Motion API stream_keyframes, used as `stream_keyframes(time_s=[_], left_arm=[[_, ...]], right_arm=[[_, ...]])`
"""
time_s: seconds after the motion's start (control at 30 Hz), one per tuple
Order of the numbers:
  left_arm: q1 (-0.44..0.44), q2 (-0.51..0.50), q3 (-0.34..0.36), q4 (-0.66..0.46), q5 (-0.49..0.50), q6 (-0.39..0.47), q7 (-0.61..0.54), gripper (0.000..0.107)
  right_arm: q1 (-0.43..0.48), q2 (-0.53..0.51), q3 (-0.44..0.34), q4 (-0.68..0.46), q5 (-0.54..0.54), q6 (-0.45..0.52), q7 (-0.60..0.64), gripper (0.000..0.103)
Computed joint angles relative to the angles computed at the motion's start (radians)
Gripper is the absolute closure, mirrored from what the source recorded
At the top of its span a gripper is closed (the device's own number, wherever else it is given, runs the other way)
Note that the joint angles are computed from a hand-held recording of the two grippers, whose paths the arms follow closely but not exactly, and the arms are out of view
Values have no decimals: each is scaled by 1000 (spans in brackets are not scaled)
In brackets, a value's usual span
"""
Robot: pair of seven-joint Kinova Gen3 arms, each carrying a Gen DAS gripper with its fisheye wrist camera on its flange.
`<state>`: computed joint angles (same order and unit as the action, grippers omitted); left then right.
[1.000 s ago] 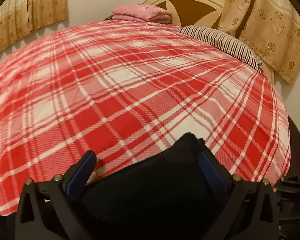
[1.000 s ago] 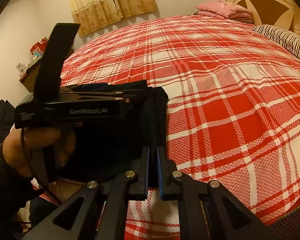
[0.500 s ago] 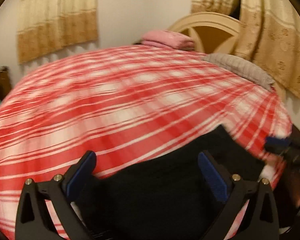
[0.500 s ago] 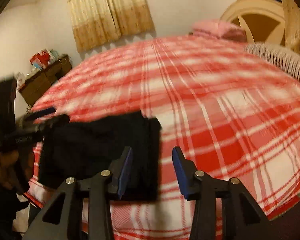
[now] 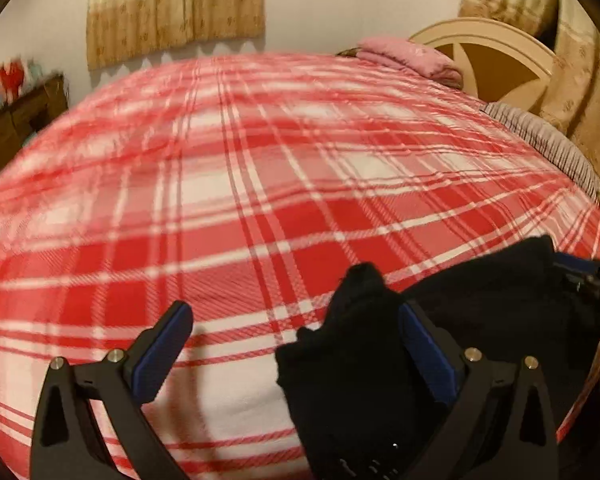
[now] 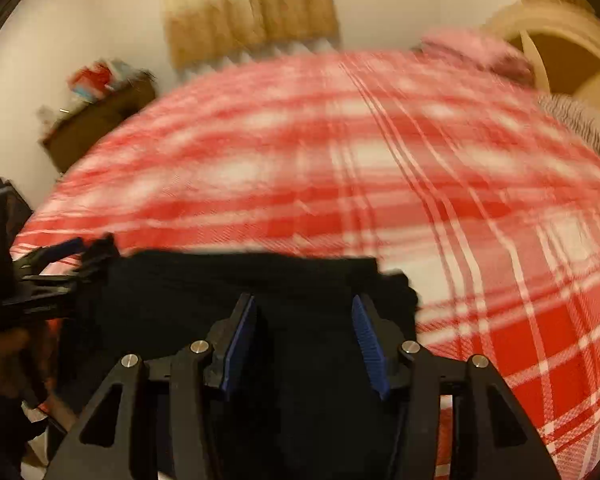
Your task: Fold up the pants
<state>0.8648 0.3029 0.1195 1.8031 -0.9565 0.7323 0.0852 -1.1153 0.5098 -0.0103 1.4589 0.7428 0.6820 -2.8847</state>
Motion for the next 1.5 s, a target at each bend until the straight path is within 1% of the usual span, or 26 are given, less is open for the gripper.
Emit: stream_keyframes(time_s=[0.03,0.07,0.13,0.2,0.23,0.27,0.3,0.37,0.43,0.5,0.53,0.57,0.6,0.63,0.7,0.77,0.8,0.87,0.97,1.03,1.13,1.23,1.37,1.47,1.5], left_arm=[[-12,3,2,7,-8,-26,28,4],[-5,5,-8,9,-11,-37,40,4],[11,7,-14,6,-26,-23,58,4],[22,-4,-13,12,-29,-5,78,4],[34,-19,-12,26,-40,10,108,4],[38,-30,-5,34,-46,24,123,4],[48,-45,7,43,-52,51,140,4],[63,-77,33,73,-84,89,184,4],[86,-96,65,91,-101,144,220,4],[85,-102,104,105,-109,163,245,4],[83,-99,119,105,-102,170,252,4],[92,-94,119,105,-93,168,257,4],[90,-88,124,109,-89,149,254,4],[71,-73,145,105,-79,134,235,4],[62,-33,151,82,-46,137,205,4],[103,-17,110,78,-63,136,231,4],[112,-15,102,71,-60,145,230,4],[104,-23,103,63,-40,144,220,4],[113,-25,102,45,-26,179,201,4],[117,-18,104,30,-12,203,180,4],[134,-18,104,20,-4,232,186,4],[151,-26,108,18,-11,264,207,4],[167,-31,122,5,-19,308,210,4],[185,-35,132,-8,-30,352,216,4],[195,-37,136,-11,-37,370,223,4]], right_arm=[[-1,-4,2,12,10,-9,0,51],[-4,-4,3,9,4,-2,13,51],[1,-10,-7,2,-4,23,18,51],[-3,-24,-6,15,3,24,-17,51],[-18,-26,2,12,14,45,-37,51],[-52,-33,29,24,40,59,-74,51],[-71,-44,37,42,74,57,-112,51],[-63,-86,2,104,139,3,-178,49],[-66,-115,-17,153,185,-52,-218,41],[-68,-122,-46,169,212,-51,-230,39],[-78,-119,-55,167,220,-27,-232,39],[-77,-116,-65,169,224,-18,-236,39],[-63,-114,-81,172,212,-23,-224,39],[-51,-107,-93,167,190,-17,-205,39],[-39,-86,-101,151,154,12,-173,39],[-43,-85,-94,153,154,13,-168,39],[-42,-88,-94,153,149,12,-164,39],[-42,-96,-89,162,149,1,-178,39],[-41,-98,-87,169,151,-9,-185,39],[-49,-92,-85,168,161,3,-180,39],[-59,-98,-87,164,169,25,-188,39],[-61,-116,-89,177,181,31,-228,38],[-49,-118,-112,164,166,61,-214,37],[-63,-118,-117,149,171,96,-212,37],[-80,-123,-115,145,190,114,-224,37]])
